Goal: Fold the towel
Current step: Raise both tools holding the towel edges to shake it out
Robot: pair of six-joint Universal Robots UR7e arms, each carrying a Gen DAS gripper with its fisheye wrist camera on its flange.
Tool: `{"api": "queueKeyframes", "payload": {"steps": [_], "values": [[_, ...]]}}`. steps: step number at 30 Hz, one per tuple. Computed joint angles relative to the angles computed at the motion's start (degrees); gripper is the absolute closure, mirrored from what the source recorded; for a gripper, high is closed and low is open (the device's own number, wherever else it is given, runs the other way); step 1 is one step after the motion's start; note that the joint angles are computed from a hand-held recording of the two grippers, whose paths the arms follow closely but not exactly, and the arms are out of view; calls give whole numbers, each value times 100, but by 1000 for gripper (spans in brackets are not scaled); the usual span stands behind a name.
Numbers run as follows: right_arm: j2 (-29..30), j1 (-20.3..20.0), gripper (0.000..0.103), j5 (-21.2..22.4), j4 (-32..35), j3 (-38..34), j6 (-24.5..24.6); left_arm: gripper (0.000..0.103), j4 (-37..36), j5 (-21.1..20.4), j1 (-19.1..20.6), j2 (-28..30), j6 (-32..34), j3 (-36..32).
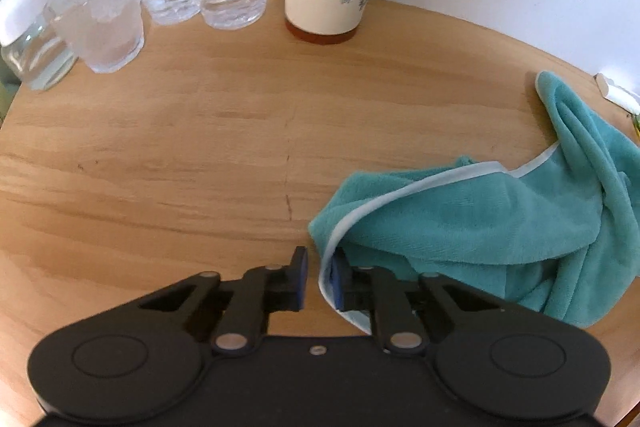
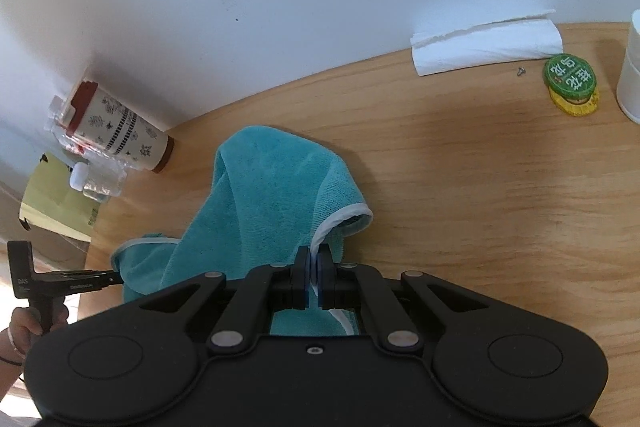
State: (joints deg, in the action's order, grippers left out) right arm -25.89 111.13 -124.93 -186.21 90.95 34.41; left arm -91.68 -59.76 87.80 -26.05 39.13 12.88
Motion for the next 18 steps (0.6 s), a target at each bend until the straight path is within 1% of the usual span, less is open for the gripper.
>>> {"api": "queueKeyframes", "payload": {"steps": [1,2,3,5,6,10,14,16,18], "values": [[6,4,100,10,-18,-3,-21,100,-271,30,-15,-173,117,378],[19,20,100,-38,7,-25,-46,101,-395,23,-17,-233,155,515],[38,47,100,-127,66,-66,-70,101,-642,-53,-16,-386,285,825],[71,78,101,-192,-69,-80,-158,101,-891,-222,-5,-524,434,1071],[88,91,101,-209,-170,-80,-208,101,-927,-314,-4,-571,495,1124],[146,158,101,-286,-285,-159,-504,101,-1088,-271,-17,-631,607,1235],[172,217,101,-339,-365,-198,-504,101,-1019,-449,-4,-664,628,1107],[203,297,101,-332,-634,-214,-620,101,-1251,-481,-6,-801,776,1376],[210,373,101,-354,-679,-250,-705,101,-1273,-455,-7,-813,784,1360]]}}
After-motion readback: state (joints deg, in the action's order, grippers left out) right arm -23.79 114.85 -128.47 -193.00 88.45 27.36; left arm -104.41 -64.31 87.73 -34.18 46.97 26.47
